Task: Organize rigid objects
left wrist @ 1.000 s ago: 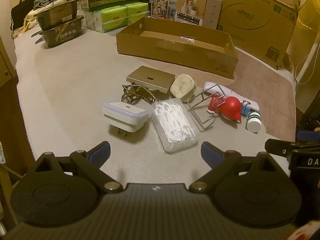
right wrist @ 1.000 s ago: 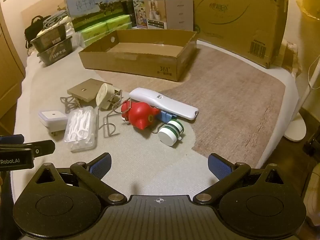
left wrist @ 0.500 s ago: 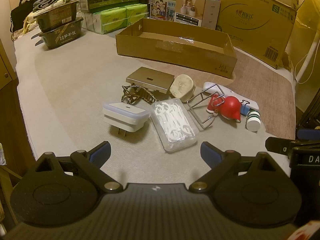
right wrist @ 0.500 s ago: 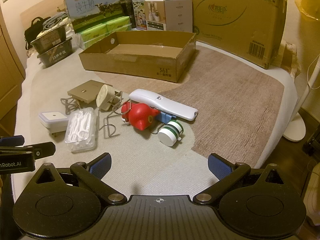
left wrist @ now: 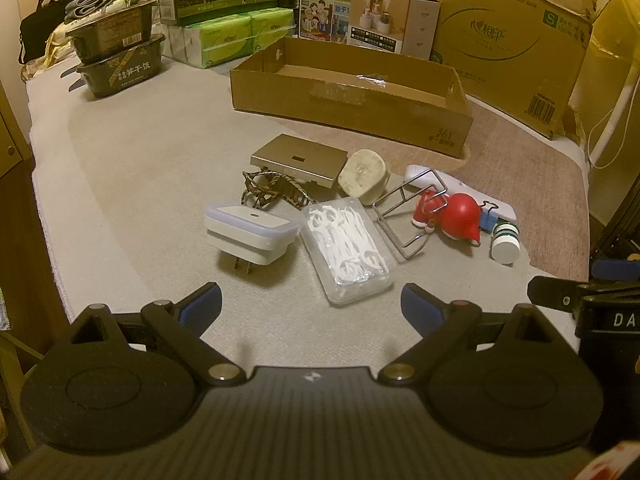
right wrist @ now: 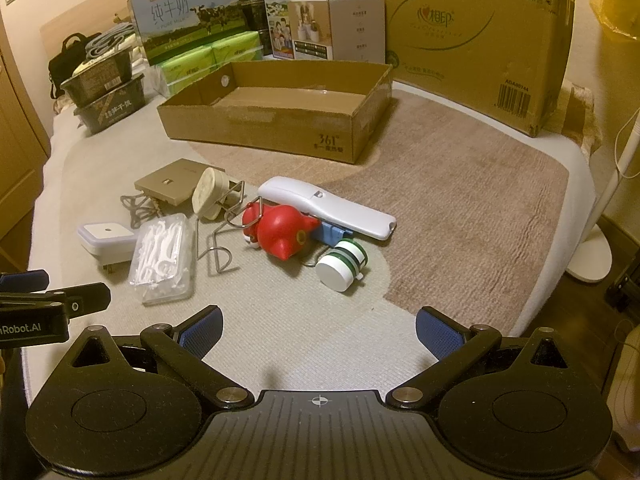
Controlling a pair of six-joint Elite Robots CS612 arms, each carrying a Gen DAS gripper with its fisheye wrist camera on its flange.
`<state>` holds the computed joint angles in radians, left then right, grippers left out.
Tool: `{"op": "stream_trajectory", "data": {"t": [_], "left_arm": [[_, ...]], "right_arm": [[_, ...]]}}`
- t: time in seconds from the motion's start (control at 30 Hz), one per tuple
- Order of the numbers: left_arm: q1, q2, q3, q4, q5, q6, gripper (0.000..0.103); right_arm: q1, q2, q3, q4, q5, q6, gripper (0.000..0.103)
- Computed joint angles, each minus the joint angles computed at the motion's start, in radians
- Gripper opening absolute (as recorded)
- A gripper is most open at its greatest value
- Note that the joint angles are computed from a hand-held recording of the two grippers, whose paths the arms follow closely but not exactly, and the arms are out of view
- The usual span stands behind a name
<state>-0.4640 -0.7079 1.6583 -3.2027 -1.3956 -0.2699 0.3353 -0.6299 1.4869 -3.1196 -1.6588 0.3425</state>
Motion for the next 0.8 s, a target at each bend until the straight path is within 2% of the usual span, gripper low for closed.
{"op": "stream_trajectory", "data": {"t": [0.57, 0.8], "left_arm": [[0.006, 0.005, -0.005, -0.008, -0.021, -0.010, 0.093], [0.016, 0.015, -0.003, -0.044, -0.040, 0.015, 0.093]], "right_arm": [[0.000, 0.002, 0.002, -0.010, -0.006, 0.000, 0.102], [-0.001, 0.013, 0.001, -0.038, -0.020, 0.009, 0.102]]}}
